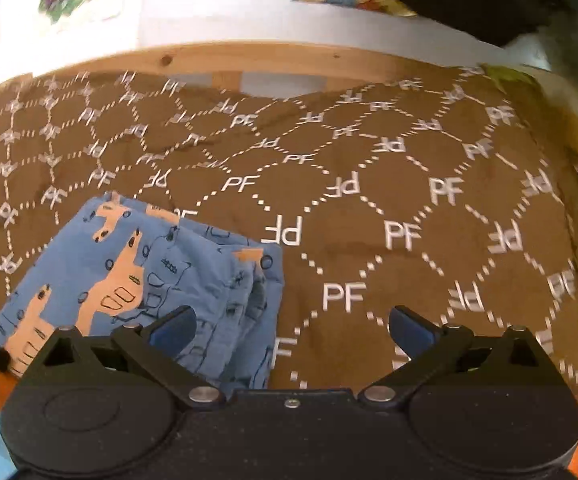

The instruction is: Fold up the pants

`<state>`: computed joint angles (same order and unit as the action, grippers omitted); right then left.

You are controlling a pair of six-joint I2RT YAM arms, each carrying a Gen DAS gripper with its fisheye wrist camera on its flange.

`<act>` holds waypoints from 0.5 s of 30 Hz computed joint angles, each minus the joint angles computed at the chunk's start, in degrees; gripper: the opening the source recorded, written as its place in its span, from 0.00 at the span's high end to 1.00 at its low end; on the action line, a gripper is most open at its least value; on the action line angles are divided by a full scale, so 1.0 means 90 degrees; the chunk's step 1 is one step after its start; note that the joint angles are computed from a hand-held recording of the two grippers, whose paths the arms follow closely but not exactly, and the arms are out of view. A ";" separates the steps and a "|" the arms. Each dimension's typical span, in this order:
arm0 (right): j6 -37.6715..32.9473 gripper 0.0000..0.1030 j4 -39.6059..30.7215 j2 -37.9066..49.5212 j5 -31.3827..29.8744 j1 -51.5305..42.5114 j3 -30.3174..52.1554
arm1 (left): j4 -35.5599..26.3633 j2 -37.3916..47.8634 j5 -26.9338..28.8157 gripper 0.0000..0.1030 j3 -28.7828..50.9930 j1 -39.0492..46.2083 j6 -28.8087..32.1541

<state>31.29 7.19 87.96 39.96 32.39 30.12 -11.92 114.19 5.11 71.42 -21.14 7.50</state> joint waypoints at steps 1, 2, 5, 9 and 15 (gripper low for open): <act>-0.0385 0.01 0.0305 0.0088 -0.0076 -0.0113 -0.0005 | 0.0224 -0.0063 -0.0074 0.00 0.0001 -0.0032 0.0076; -0.0809 0.01 0.0694 0.0179 -0.0115 -0.0220 -0.0048 | 0.0432 -0.0080 -0.0122 0.00 0.0039 -0.0071 0.0123; -0.1396 0.01 0.1909 0.0746 0.0193 -0.0398 -0.0138 | 0.1076 0.0184 -0.0250 0.00 0.0469 -0.0249 0.0020; -0.1139 0.01 0.3405 0.1738 0.0649 -0.0485 -0.0313 | 0.1875 0.1185 -0.0267 0.00 0.1300 -0.0535 -0.0161; -0.1047 0.01 0.3437 0.1833 -0.0438 -0.1254 -0.0469 | 0.2251 0.2715 -0.0842 0.00 0.2387 -0.0667 -0.0591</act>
